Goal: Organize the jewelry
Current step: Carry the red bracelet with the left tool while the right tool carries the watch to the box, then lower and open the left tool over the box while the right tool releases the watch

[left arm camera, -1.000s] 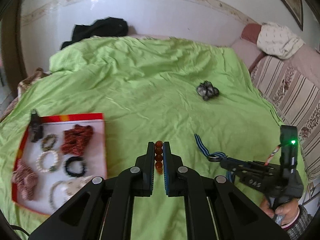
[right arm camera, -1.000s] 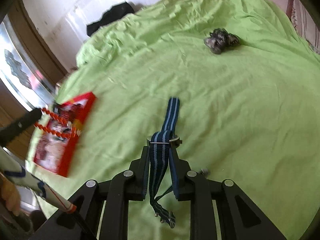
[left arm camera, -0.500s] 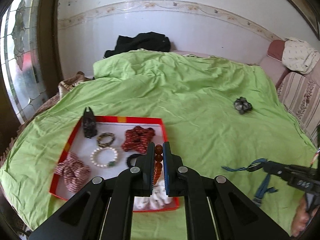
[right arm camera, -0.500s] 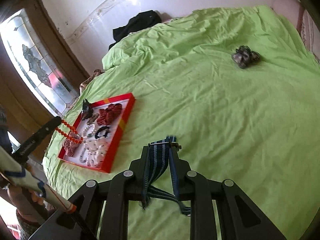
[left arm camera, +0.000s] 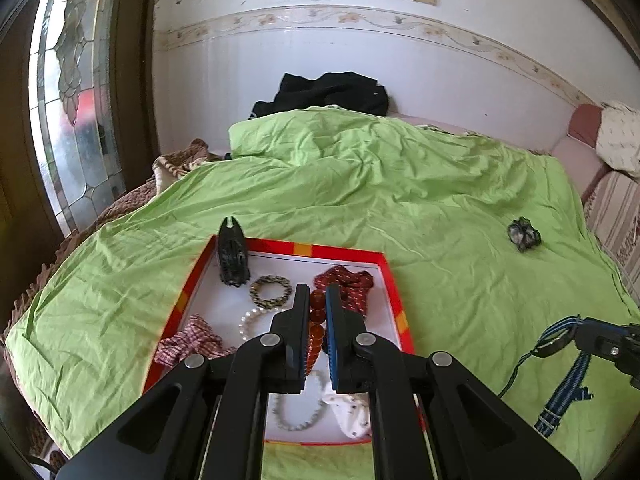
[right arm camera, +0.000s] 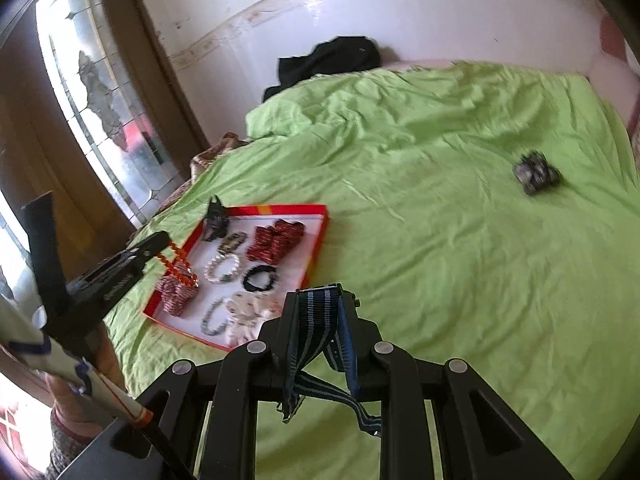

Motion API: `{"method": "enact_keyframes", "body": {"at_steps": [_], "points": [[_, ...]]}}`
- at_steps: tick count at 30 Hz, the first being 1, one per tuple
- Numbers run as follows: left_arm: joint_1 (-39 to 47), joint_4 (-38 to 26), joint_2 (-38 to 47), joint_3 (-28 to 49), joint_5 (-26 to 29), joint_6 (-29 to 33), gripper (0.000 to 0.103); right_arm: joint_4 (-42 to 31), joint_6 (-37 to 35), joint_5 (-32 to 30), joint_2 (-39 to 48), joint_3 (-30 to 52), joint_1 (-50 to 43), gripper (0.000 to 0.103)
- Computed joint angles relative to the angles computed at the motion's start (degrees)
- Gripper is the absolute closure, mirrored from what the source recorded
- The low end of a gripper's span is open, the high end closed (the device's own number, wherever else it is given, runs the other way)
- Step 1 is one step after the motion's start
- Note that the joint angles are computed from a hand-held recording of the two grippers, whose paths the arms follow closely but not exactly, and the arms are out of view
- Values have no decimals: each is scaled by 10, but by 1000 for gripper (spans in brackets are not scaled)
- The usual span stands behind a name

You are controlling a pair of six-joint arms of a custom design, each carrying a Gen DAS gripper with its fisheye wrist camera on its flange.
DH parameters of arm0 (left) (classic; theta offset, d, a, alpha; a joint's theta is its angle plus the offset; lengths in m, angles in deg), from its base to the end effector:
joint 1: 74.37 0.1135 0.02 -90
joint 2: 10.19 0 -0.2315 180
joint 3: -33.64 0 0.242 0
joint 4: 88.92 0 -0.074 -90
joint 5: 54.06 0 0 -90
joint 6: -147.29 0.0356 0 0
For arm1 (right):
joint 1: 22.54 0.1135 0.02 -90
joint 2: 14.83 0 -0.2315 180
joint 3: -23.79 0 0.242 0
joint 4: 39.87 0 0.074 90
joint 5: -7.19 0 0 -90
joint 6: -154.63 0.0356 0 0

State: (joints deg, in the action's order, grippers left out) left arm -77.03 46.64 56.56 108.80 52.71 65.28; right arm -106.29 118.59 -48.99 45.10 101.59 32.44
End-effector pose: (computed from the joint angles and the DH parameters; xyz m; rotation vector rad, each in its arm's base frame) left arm 0.2547 -0.0221 0.2980 0.3645 2.1509 -0.2688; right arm 0.1327 0.1548 0.3105 0.2382 2.2470 0.2946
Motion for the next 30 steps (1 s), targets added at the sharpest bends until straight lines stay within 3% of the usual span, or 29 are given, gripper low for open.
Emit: {"method": "enact_keyframes", "body": {"at_steps": [15, 20, 30], "points": [[46, 5, 154, 114, 43, -4, 96, 34, -104, -29, 204, 196, -11, 83], [58, -3, 223, 166, 72, -14, 96, 50, -131, -53, 255, 237, -22, 83], [54, 20, 285, 202, 63, -13, 96, 88, -162, -106, 321, 266, -49, 82]]}}
